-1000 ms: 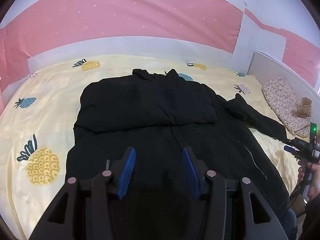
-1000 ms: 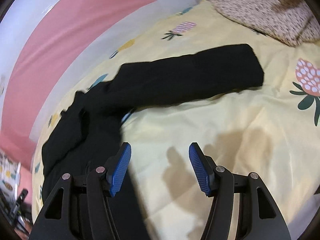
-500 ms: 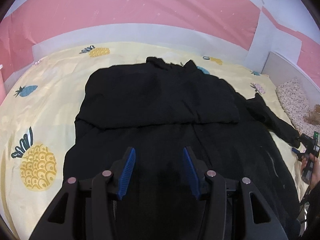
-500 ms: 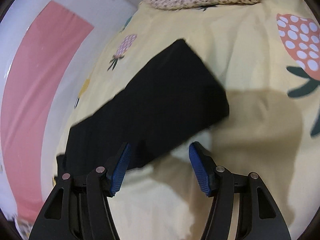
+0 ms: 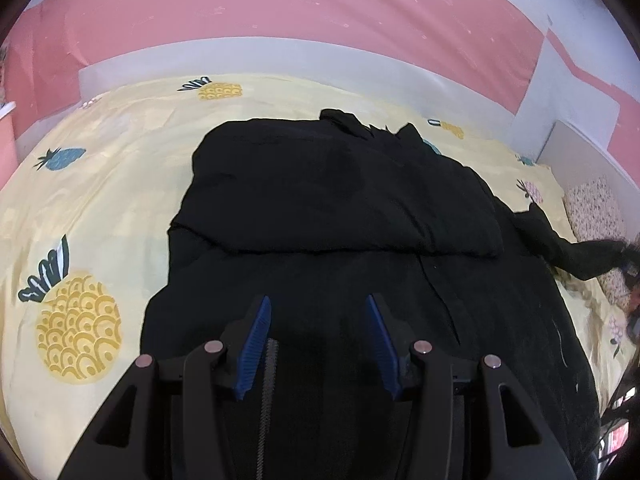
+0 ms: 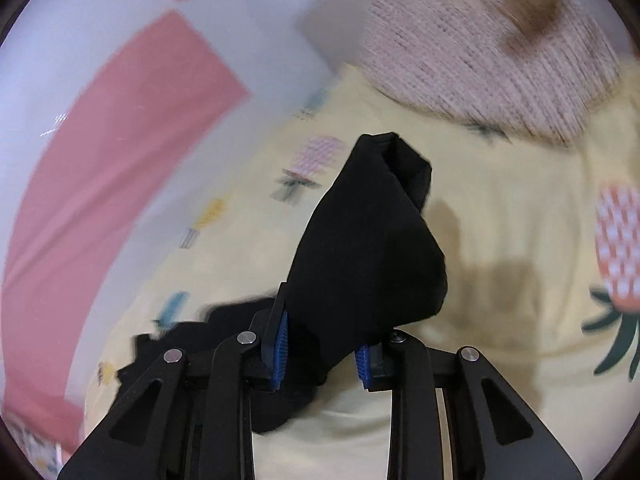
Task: Fold large clothes
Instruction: 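Grasp the sleeve cuff with the right tool and lift it, then fold the held sleeve across the coat body with the right tool, release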
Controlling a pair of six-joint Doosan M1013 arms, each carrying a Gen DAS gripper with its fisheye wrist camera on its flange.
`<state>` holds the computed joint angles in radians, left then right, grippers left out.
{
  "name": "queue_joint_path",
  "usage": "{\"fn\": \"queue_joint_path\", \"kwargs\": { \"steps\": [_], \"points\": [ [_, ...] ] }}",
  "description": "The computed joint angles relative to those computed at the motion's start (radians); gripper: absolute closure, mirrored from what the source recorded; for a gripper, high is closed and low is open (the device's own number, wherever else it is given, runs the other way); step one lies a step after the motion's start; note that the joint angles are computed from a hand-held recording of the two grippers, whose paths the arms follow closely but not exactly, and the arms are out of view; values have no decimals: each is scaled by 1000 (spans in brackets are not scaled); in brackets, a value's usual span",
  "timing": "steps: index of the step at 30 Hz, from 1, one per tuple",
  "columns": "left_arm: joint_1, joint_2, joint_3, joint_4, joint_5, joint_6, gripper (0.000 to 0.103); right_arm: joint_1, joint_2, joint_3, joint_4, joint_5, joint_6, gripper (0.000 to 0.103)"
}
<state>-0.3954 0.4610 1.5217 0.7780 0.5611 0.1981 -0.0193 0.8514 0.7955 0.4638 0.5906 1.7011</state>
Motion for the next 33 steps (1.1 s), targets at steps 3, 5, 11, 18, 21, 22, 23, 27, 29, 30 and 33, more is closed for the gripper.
{"fn": "queue_joint_path", "kwargs": {
  "steps": [3, 5, 11, 18, 21, 22, 23, 27, 29, 30, 33],
  "points": [
    [1, -12, 19, 23, -15, -39, 52, 27, -24, -19, 75, -25, -126, 75],
    [1, -21, 32, 41, -23, -62, 52, 51, -35, -44, 141, -25, -229, 76],
    [6, -55, 77, 118, -45, -163, 52, 141, -58, -80, 307, 28, -524, 76],
    [21, -97, 137, 201, -57, -275, 52, 256, -29, -107, 295, 134, -656, 77],
    [28, -115, 164, 233, -54, -315, 52, 303, 21, -154, 235, 210, -650, 77],
    [31, -120, 172, 240, -53, -324, 52, 320, 37, -165, 205, 232, -646, 77],
    [34, -126, 181, 245, -52, -334, 52, 332, 66, -205, 170, 262, -629, 77],
    [48, -141, 210, 265, -51, -369, 52, 375, 153, -299, 54, 392, -568, 77],
    [55, -145, 221, 268, -55, -383, 52, 391, 206, -366, -5, 466, -530, 76],
    [57, -147, 226, 268, -57, -388, 52, 398, 227, -389, -34, 497, -517, 74],
    [65, -144, 230, 251, -64, -379, 52, 399, 274, -459, -57, 568, -498, 62]
  ]
}}
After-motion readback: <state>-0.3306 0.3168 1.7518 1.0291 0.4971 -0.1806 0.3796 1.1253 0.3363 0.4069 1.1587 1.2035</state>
